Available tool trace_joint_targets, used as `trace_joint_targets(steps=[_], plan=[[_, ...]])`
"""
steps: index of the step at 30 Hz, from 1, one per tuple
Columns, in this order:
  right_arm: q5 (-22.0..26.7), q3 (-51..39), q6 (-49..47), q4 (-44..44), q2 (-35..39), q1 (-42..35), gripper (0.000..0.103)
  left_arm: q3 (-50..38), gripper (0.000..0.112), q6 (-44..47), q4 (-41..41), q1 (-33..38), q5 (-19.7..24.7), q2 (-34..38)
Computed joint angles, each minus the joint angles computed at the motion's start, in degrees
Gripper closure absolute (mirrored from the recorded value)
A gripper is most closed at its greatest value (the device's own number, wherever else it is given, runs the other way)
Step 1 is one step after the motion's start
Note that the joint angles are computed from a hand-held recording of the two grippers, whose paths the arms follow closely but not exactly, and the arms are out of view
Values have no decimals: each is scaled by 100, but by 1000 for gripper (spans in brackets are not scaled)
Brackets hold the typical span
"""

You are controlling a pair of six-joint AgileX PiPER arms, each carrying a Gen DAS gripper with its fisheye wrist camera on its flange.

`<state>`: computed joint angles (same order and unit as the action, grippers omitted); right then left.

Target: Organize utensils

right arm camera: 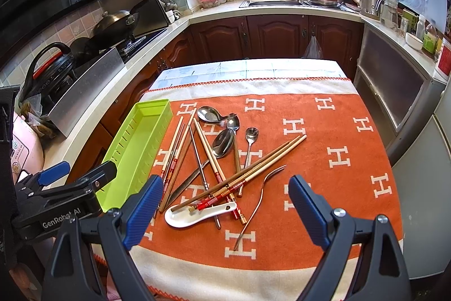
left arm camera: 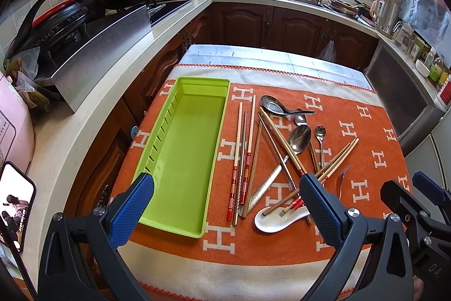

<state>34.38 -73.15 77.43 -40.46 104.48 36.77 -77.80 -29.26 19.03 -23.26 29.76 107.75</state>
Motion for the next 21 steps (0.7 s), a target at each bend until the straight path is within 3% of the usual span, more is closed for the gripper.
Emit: trace_joint_targets(steps=[21], plan=[[-47,164,99,-53,-138,-144,12,-211,10,-253,337,-233,41,74]])
